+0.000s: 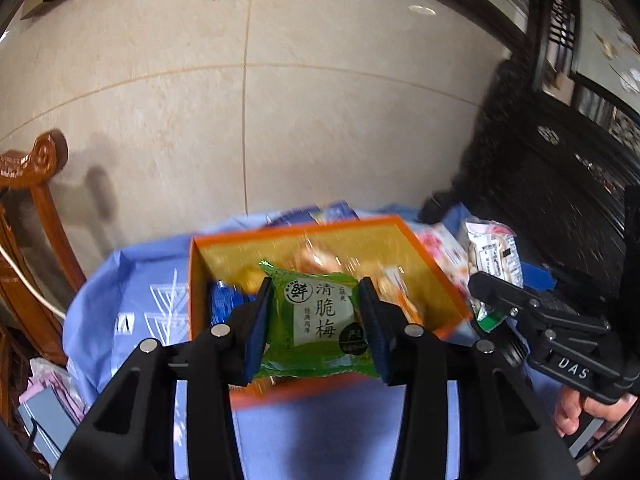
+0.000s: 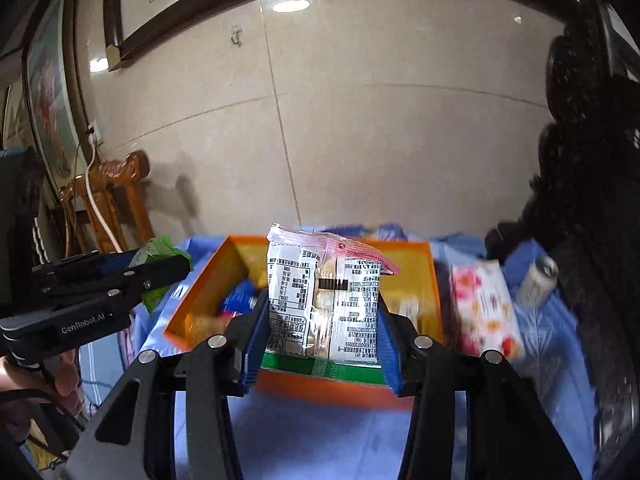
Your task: Organize snacks
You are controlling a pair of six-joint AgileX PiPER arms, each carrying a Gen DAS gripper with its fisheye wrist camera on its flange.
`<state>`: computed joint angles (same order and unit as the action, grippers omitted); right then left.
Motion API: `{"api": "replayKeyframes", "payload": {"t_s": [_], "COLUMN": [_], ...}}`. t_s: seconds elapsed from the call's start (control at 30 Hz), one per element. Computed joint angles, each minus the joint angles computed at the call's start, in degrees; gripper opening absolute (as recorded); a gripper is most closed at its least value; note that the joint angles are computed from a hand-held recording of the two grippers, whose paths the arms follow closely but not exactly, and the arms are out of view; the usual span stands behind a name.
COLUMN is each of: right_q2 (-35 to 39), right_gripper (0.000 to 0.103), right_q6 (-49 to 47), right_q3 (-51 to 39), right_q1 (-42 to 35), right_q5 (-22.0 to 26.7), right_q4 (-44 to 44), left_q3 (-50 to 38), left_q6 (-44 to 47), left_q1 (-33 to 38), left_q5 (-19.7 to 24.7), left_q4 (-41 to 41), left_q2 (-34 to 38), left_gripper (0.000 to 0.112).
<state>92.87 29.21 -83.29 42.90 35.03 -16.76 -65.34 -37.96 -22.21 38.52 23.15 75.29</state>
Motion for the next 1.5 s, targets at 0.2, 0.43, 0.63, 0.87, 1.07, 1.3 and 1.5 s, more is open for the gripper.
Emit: {"api": "replayKeyframes", "payload": {"t_s": [0.2,0.43,0.63,0.87,1.07,1.3,1.5], "right_q2": [9.8,13.3,11.1,8.3,5.4,4.3,4.0], "right_gripper": [0.062,0.099,0.100,0.100,0.100,0.100,0.100], "right_q6": [-7.6,-2.6,1.8,5.3,7.6,8.3,8.2], "right_q3": [-11.6,-16.0,-12.8,-12.3,-10.8,-10.2,-10.1], "right_q1": [-3.2,-1.8,-1.3,1.2,3.9,5.5,6.4], "right_q5": [2.7,11.6,13.8,17.1,18.6,19.7,20.4], "right_q4": [6.7,2.3,1.3,-1.9,-4.1,-4.5,-4.4], "left_q3": [-8.9,-12.2,-8.1,-5.5,-5.1,-5.0,-4.6], "left_q6": [1.2,-4.3,-7.8,-11.7,-14.8,-16.0,-16.3], "left_q1": [4.7,3.3,0.4,-2.5,-5.6,-7.5,-8.2], "left_q5": [1.4,11.8,13.8,15.9,19.7,22.9,24.0], "left_q4": [-1.1,2.4,5.0,6.8,9.4,10.4,10.3], "left_q2": [9.7,13.7,9.9,4.9,2.2,0.5,-0.4], "left_gripper": [0.081,0.099,0.099,0.099,0.099,0.099,0.099]}}
